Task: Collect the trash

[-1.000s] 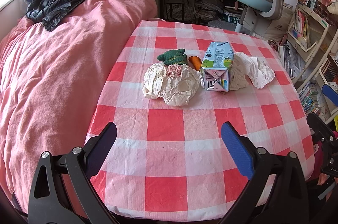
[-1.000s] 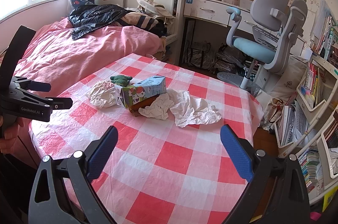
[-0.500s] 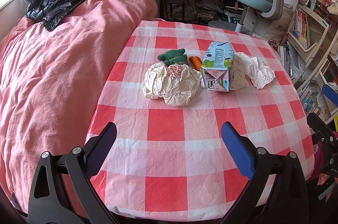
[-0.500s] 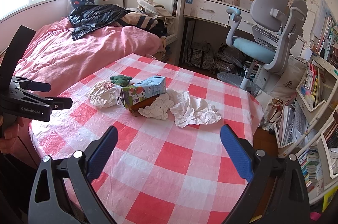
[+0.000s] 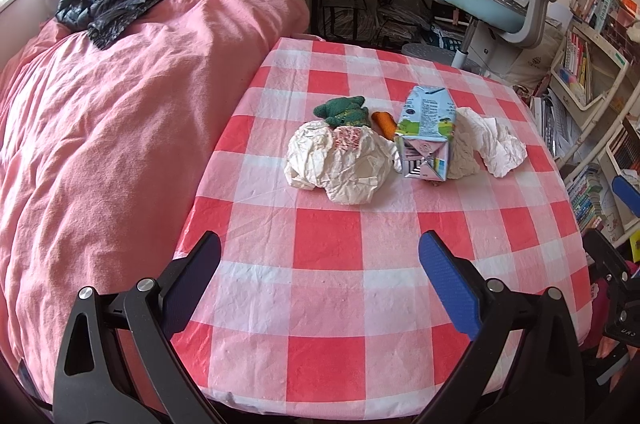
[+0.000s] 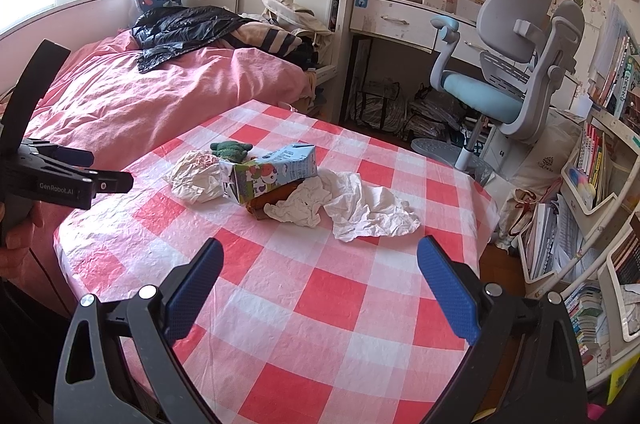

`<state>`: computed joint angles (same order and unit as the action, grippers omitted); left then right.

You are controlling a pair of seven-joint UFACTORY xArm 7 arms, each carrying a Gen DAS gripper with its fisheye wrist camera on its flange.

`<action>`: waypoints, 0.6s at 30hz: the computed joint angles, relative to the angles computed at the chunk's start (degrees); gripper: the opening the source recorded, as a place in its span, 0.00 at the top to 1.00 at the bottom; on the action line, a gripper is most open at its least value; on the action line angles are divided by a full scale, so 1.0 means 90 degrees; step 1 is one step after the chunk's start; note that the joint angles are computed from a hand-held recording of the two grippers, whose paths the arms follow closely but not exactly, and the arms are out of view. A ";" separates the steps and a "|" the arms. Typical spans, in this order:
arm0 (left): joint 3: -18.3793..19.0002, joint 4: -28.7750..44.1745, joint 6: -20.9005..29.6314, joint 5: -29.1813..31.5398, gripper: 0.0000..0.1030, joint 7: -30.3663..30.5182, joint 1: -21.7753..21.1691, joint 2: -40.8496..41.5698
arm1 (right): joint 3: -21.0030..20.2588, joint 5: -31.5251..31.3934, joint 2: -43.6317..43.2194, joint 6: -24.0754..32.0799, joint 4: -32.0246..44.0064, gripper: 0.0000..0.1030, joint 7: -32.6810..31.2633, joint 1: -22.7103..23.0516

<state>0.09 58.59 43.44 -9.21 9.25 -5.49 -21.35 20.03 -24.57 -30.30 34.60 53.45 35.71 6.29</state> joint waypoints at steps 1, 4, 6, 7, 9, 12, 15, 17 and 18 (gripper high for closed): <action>0.0030 0.0021 0.0028 -0.0012 0.07 -0.0101 0.0056 0.0031 | 0.0004 -0.0002 0.0008 -0.0019 0.0000 0.09 0.0001 0.0007; 0.0177 0.0195 0.0195 -0.0144 0.07 -0.0270 0.0189 0.0192 | -0.0038 0.0005 -0.0024 -0.0108 -0.0049 0.09 -0.0076 0.0056; 0.0276 0.0274 0.0299 -0.0315 0.07 -0.0309 0.0242 0.0267 | -0.0068 0.0054 -0.0045 -0.0165 -0.0075 0.09 -0.0146 0.0104; 0.0318 0.0293 0.0341 -0.0414 0.07 -0.0315 0.0261 0.0287 | -0.0079 0.0096 -0.0032 -0.0196 -0.0073 0.09 -0.0178 0.0130; 0.0369 0.0365 0.0377 -0.0541 0.07 -0.0398 0.0338 0.0359 | -0.0166 0.0241 -0.0028 -0.0277 -0.0110 0.09 -0.0326 0.0239; 0.0394 0.0504 0.0381 -0.0646 0.07 -0.0401 0.0398 0.0503 | -0.0247 0.0434 -0.0002 -0.0330 -0.0135 0.09 -0.0618 0.0407; 0.0353 0.0774 0.0268 -0.0717 0.07 -0.0068 0.0338 0.0807 | -0.0322 0.0633 0.0002 -0.0445 -0.0164 0.09 -0.0866 0.0541; 0.0286 0.0918 0.0131 -0.0774 0.07 0.0213 0.0274 0.1015 | -0.0335 0.0727 0.0015 -0.0505 -0.0163 0.09 -0.0987 0.0571; 0.0223 0.1020 0.0069 -0.0724 0.07 0.0345 0.0243 0.1164 | -0.0339 0.0777 0.0021 -0.0532 -0.0160 0.09 -0.1032 0.0586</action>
